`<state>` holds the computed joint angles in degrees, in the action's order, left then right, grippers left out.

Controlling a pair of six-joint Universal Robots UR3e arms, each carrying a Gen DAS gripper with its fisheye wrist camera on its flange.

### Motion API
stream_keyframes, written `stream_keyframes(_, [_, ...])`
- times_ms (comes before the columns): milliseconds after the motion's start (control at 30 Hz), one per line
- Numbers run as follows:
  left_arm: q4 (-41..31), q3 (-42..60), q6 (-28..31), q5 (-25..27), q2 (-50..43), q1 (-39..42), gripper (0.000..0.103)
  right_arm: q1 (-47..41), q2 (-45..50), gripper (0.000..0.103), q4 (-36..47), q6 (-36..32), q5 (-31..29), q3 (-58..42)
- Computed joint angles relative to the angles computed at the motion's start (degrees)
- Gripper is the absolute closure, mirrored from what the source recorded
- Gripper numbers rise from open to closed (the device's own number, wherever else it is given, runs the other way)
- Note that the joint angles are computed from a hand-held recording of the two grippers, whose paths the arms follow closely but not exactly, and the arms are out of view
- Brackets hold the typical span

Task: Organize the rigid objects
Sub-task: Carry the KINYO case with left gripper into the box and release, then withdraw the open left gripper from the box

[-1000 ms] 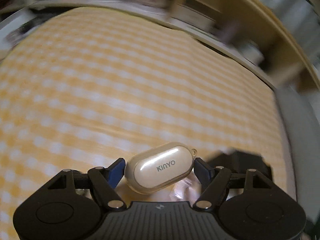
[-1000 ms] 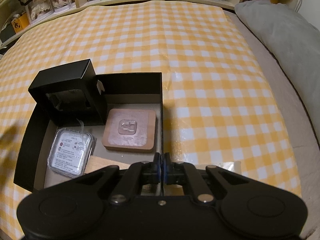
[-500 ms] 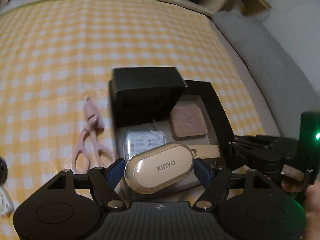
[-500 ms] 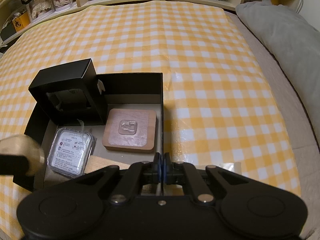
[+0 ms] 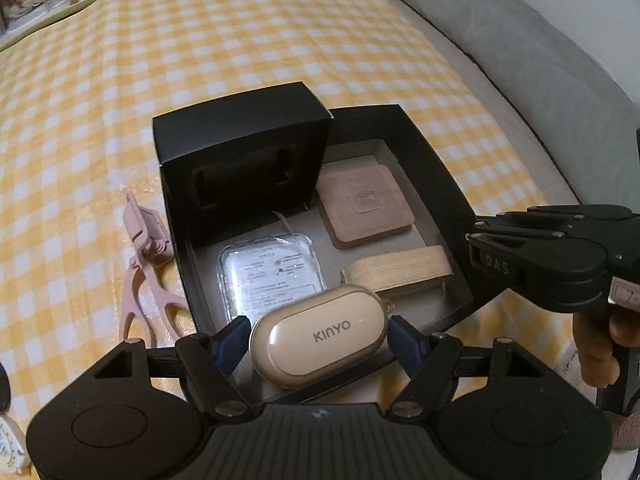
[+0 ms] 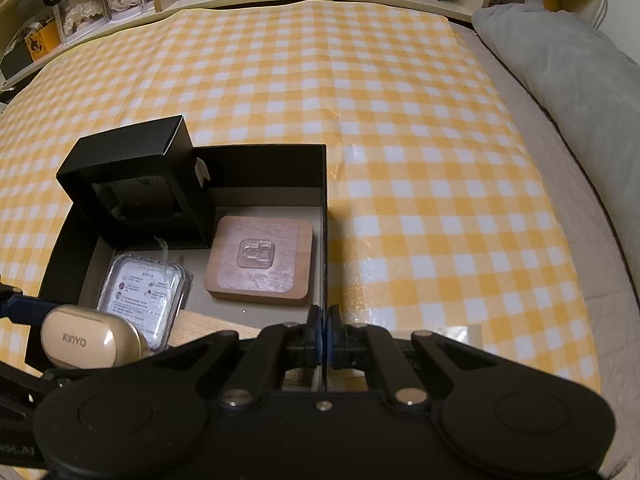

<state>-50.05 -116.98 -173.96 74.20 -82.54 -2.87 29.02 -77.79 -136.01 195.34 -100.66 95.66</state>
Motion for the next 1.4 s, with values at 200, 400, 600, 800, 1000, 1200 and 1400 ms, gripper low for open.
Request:
stream_keyframes(200, [-2.00, 0.80, 0.14, -1.46, -0.27, 1.07, 0.027, 0.11, 0.14, 0.100, 0.28, 0.05, -0.10, -0.30])
stream_keyframes(400, [-5.99, 1.90, -1.46, -3.98, 1.46, 2.46, 0.007, 0.50, 0.39, 0.100, 0.23, 0.33, -0.30, -0.23])
stream_keyframes(600, [-5.54, 1.21, -2.13, -3.22, 3.12, 1.97, 0.007, 0.86, 1.23, 0.099, -0.08, 0.46, -0.51, -0.49])
stream_keyframes(800, [-5.91, 0.78, -2.13, -3.35, 4.25, 2.09, 0.007, 0.95, 1.28, 0.099, -0.07, 0.53, -0.57, -0.54])
stream_keyframes(1000, [-6.64, 0.60, -2.59, -3.42, 5.92, 1.71, 0.007, 0.98, 1.42, 0.100, -0.04, 0.55, -0.57, -0.70])
stream_keyframes(1200, [-7.72, 0.37, -2.55, -3.26, 8.61, 1.40, 0.007, 1.01, 1.51, 0.100, -0.07, 0.56, -0.57, -0.75])
stream_keyframes(1400, [-7.90, -0.39, -0.77, -1.85, 13.97, 0.98, 0.005, 1.23, 1.75, 0.100, -0.43, 0.73, -0.65, -0.77])
